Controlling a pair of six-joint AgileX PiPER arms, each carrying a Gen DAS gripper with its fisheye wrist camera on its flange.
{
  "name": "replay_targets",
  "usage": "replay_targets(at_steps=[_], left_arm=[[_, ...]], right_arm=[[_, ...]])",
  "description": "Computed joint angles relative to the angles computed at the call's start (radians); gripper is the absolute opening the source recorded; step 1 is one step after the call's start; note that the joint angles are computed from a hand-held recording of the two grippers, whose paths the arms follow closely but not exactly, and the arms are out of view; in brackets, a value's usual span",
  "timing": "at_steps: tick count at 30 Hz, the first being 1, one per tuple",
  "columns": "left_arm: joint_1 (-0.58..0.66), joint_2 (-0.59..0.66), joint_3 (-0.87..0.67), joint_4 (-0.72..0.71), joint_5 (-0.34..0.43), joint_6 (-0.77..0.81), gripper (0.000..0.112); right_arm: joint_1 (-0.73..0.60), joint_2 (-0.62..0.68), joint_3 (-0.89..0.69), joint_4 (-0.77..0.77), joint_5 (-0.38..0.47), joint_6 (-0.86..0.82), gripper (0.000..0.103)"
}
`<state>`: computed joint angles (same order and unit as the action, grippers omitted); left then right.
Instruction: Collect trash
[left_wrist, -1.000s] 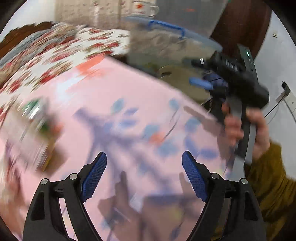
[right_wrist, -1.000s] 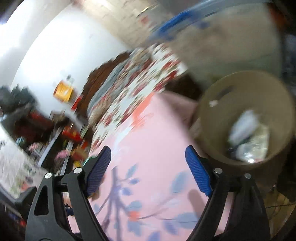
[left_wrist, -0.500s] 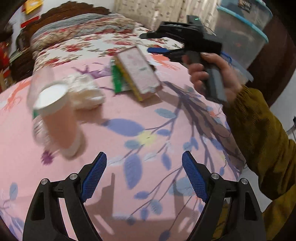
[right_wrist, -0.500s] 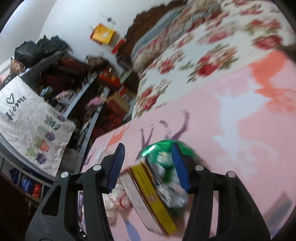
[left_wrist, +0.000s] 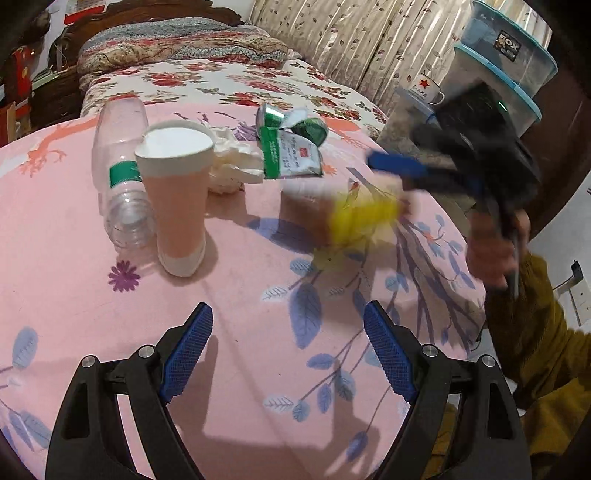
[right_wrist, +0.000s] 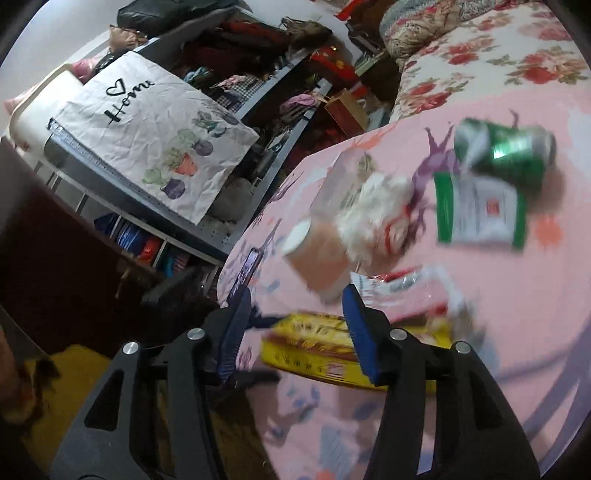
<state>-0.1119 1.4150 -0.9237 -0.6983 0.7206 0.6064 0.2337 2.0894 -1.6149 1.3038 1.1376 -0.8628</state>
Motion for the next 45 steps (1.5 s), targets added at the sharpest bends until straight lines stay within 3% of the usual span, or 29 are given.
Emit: replay_targets(at_steps=[4,9,13,17,18,21,22,24,27,29,31,33,35,36,37,38,39,45], left_arm=[[-0.027,-0.013,0.014,-0.006,-0.006,0.008,0.08],[-0.029,-0.011,0.01,-0.01,-0.009,0.012,0.081],[-0.042,0.011,-0.022,-0.006,-0.011,-0.004,0.081],[-0.06,0.029,-0.042,-0.014,-0.018,-0.002,0.081],[-0.063,0.032,-0.041,-0.017,-0.021,-0.002,0.081],[-0.075,0.051,-0.044,-0.026,-0.023,-0.005,0.082],[-0.082,0.054,-0.045,-0.02,-0.027,-0.011,0.084],[-0.105,0.059,-0.044,0.005,-0.045,-0.036,0.086],[-0.137,0.062,-0.04,0.029,-0.065,-0.052,0.086],[-0.15,0.063,-0.035,0.038,-0.075,-0.056,0.087],[-0.159,0.066,-0.034,0.044,-0.075,-0.059,0.087],[-0.16,0.065,-0.033,0.046,-0.076,-0.059,0.087],[-0.15,0.067,-0.035,0.039,-0.073,-0.052,0.087],[-0.142,0.069,-0.037,0.031,-0.071,-0.046,0.087],[-0.137,0.073,-0.039,0.026,-0.069,-0.044,0.087],[-0.13,0.079,-0.045,0.021,-0.067,-0.042,0.087],[-0.126,0.088,-0.053,0.021,-0.064,-0.044,0.087],[-0.147,0.103,-0.058,0.049,-0.067,-0.075,0.089]], right_arm=[[-0.024,-0.158,0.329,0.123,-0.089,-0.186,0.056],[-0.079,-0.274,0.591,0.272,-0.213,-0.323,0.056],[-0.081,-0.287,0.645,0.318,-0.297,-0.326,0.056],[-0.07,-0.297,0.596,0.263,-0.433,-0.254,0.056],[-0.055,-0.303,0.572,0.232,-0.486,-0.218,0.058],[-0.002,-0.285,0.44,-0.036,-0.644,0.024,0.079],[0.024,-0.258,0.388,-0.136,-0.703,0.101,0.082],[0.057,-0.183,0.271,-0.336,-0.739,0.249,0.083],[0.089,-0.031,0.027,-0.636,-0.674,0.479,0.083],[0.108,0.083,-0.172,-0.831,-0.58,0.637,0.083],[0.113,0.183,-0.339,-0.9,-0.492,0.707,0.083],[0.094,0.277,-0.492,-0.863,-0.39,0.717,0.084],[0.075,0.308,-0.548,-0.778,-0.342,0.654,0.071],[0.069,0.329,-0.579,-0.736,-0.303,0.623,0.038],[0.073,0.334,-0.578,-0.717,-0.298,0.605,0.025],[0.079,0.314,-0.537,-0.711,-0.303,0.589,0.025],[0.082,0.283,-0.473,-0.679,-0.331,0.543,0.015],[0.05,0.062,-0.065,-0.351,-0.489,0.251,0.012]])
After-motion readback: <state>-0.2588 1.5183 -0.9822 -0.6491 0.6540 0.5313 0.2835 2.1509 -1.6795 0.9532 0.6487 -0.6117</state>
